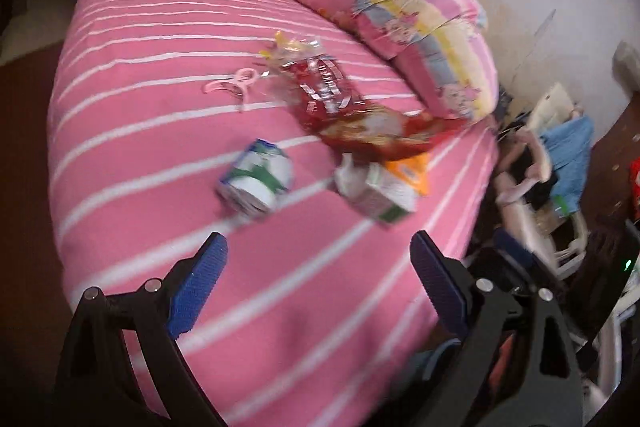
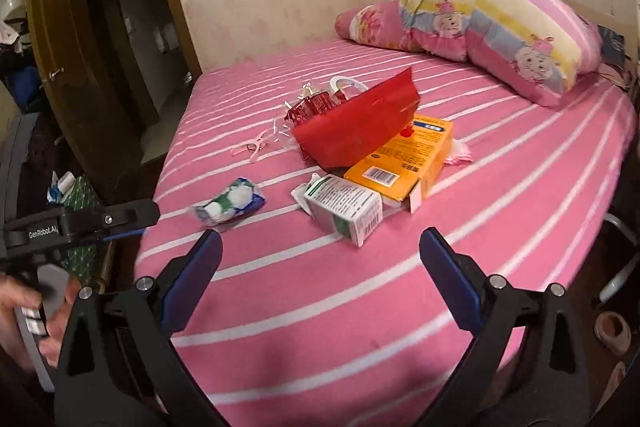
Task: Collect trash
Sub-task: 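Grasp the green-and-white packet with the left tool while the right tool approaches the white box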
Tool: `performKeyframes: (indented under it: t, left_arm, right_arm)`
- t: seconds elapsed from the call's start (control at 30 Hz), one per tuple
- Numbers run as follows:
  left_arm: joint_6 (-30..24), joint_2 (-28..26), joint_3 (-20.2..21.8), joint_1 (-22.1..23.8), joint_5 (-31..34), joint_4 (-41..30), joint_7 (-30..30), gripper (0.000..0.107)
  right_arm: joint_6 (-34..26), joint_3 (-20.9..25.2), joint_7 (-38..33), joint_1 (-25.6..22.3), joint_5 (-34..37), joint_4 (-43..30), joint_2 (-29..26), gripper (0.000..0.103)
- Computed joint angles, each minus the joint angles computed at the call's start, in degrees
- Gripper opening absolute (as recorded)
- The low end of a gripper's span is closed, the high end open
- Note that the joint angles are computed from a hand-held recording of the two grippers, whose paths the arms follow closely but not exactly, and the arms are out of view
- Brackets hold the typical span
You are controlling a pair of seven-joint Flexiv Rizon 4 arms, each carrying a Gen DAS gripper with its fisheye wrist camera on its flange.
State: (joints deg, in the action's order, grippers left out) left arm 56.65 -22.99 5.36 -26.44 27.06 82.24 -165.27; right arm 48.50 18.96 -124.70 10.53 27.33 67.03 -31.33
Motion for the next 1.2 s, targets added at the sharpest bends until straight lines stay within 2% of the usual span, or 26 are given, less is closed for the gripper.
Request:
performKeyframes:
  t: [0.13, 0.3, 0.53, 0.57, 0.7, 0.83, 0.9, 1.03, 1.2]
  left_arm:
    - [0.45, -1.86, -1.42, 3.4, -4.0, -0.07, 6.87, 0.09]
    - [-2.81, -5.72, -2.13, 6.25, -10.03, -3.44, 14.7, 0.09]
    - [-5.14, -10.48, -1.86, 7.25, -15.58, -7.73, 19.28, 0.087]
    - [-6.11, -11.17, -1.44, 6.97, -15.79, -8.73, 19.46, 0.079]
    - [-12.14, -13.77, 0.22, 5.29, -13.91, -14.11, 21.75, 0.063]
    - [-14.82, -14.4, 0.99, 4.48, -12.5, -15.92, 21.91, 0.051]
    - [-14.48, -14.12, 0.92, 4.64, -12.33, -15.48, 21.69, 0.048]
    - [-11.51, -12.7, 0.7, 5.12, -12.48, -12.69, 20.18, 0.032]
    - [-6.97, -10.94, 0.68, 5.29, -12.95, -9.37, 18.25, 0.028]
  right_arm:
    - [-2.79, -1.0, 0.85, 2.02, -2.83, -5.57, -4.94, 0.098]
    - [-5.38, -2.52, 1.03, 4.85, -8.62, -11.36, -10.72, 0.098]
    - [-6.79, -2.55, 1.21, 6.53, -11.62, -16.6, -15.57, 0.098]
    - [-7.38, -2.31, 1.35, 6.58, -11.55, -17.5, -16.16, 0.098]
    - [-8.17, -2.35, 1.46, 7.32, -11.97, -19.49, -17.72, 0.096]
    - [-11.43, -2.41, 2.25, 7.56, -12.11, -22.01, -19.09, 0.063]
    - [-12.33, -2.55, 2.75, 7.56, -11.85, -22.73, -19.39, 0.06]
    - [-12.3, -2.12, 2.48, 7.29, -10.78, -21.52, -18.32, 0.051]
    - [-12.13, -1.28, 2.05, 6.54, -8.87, -20.93, -17.28, 0.046]
